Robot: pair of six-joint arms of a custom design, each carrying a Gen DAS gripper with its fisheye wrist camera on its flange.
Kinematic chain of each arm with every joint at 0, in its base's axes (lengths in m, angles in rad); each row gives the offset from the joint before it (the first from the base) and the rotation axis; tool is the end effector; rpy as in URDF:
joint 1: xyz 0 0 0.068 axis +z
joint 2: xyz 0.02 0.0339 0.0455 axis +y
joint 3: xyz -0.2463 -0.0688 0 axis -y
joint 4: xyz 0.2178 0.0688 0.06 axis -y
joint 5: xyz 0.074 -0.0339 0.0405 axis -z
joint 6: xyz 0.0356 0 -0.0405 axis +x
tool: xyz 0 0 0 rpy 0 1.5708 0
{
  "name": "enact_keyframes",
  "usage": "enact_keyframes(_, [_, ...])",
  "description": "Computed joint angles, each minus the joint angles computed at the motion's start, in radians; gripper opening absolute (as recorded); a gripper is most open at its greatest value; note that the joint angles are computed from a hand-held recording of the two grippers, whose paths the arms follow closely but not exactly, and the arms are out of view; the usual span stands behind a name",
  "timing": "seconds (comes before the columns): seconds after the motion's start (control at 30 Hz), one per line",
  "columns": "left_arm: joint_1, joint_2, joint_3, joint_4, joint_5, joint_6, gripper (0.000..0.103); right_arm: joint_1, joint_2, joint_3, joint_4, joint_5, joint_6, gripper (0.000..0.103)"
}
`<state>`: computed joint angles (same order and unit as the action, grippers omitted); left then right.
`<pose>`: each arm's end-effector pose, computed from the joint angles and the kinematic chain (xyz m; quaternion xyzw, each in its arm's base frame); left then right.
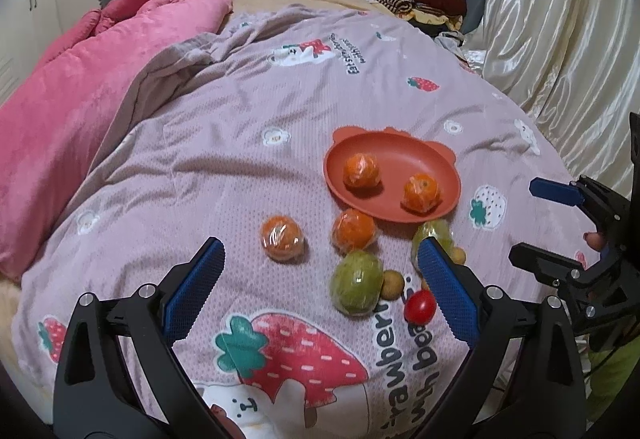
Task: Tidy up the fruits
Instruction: 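Withdraw the left tool and move it toward the large green wrapped pear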
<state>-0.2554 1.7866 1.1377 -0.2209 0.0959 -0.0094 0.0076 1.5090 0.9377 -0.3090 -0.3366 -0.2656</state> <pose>0.3408 -0.0925 0.1866 0.1314 0.9290 -0.0899 0.3340 0.2889 0.0140 0.2091 -0.1825 0.9113 0.1134 0.3512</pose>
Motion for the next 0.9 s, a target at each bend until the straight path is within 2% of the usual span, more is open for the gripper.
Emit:
enact_keyframes(0.73, [-0.024,0.045,-0.120,0.098,0.009,0.033,0.091,-0.001,0.038,-0.055,0.028,0.005,0.009,0.094])
enact_keyframes(0.9, [-0.017,0.075,-0.126,0.120,0.029,0.039,0.083,-0.003,0.065,-0.054,0.038,0.012,0.008,0.094])
